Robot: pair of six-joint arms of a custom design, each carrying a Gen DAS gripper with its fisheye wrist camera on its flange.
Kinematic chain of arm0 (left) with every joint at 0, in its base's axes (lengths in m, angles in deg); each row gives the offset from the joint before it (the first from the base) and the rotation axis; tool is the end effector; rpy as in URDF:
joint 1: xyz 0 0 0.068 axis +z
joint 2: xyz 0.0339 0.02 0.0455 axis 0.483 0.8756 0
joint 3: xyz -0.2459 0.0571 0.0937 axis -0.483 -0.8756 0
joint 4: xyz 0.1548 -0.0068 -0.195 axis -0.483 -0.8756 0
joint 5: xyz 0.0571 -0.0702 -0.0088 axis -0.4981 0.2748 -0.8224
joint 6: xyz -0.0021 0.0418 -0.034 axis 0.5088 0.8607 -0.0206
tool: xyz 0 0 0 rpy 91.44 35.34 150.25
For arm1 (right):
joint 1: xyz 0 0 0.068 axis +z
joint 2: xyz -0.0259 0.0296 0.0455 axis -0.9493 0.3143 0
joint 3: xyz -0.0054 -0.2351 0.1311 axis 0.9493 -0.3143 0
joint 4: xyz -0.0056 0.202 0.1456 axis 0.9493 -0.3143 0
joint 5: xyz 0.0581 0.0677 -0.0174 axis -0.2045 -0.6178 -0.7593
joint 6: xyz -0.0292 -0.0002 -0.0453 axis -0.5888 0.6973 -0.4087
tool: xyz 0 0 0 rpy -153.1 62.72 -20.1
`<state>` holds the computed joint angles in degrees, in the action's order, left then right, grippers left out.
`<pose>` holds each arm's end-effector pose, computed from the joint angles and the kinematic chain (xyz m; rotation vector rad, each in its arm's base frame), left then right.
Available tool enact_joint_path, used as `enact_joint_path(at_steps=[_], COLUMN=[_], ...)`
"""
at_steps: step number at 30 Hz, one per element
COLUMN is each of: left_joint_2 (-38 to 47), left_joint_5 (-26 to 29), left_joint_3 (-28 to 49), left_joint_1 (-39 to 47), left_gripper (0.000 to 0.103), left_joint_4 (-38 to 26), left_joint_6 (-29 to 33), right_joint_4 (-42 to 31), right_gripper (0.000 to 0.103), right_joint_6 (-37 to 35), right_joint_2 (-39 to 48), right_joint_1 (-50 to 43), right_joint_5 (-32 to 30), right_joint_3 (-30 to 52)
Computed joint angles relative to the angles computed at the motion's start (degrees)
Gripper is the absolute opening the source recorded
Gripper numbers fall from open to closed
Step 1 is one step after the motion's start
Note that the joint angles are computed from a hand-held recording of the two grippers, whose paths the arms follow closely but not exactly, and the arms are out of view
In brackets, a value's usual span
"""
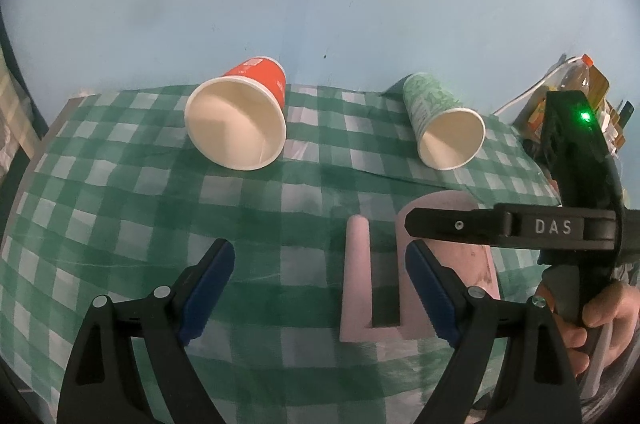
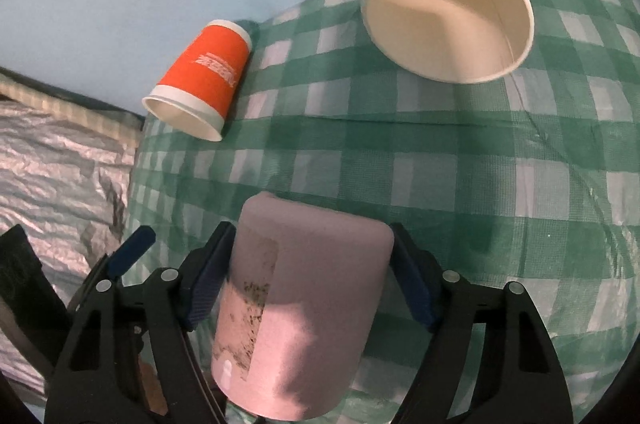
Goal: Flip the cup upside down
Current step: 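Rotate the held pink mug so its base points up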
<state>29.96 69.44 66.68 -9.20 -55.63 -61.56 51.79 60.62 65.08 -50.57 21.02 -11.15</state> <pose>0.1237 -0.0825 0.1560 -0.2053 2.4418 -0.2095 0.2501 0.1157 0.1278 -0.3389 2.7343 0.8875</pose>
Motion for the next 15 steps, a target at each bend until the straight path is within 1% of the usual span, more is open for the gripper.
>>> enact_joint_path(at_steps=[6,11,15], left_joint_2=[-1.73,-4.8,-7.22], left_joint_5=[-1.24,-2.95,-3.78], left_joint_3=[0.69,1.0,0.86], left_joint_1=[-1.38,-3.42,-4.54], left_gripper=[0.089,0.089,0.089], left_joint_4=[-2.36,-5.36,-7.51], left_joint_6=[-1.15,-2.47,-3.49], right_joint_4=[1.92,4.56,6.89], right_gripper=[0.074,0.073,0.073], right_joint_6=[-1.98,-3.56,-4.44], right_joint_2=[-6.51,-12.73,-18.42], right_joint_1=[1.96,3.23,5.54], right_joint_5=[2.59,4.41,8.97], right_joint_3=[-3.8,-7.91,-11.01])
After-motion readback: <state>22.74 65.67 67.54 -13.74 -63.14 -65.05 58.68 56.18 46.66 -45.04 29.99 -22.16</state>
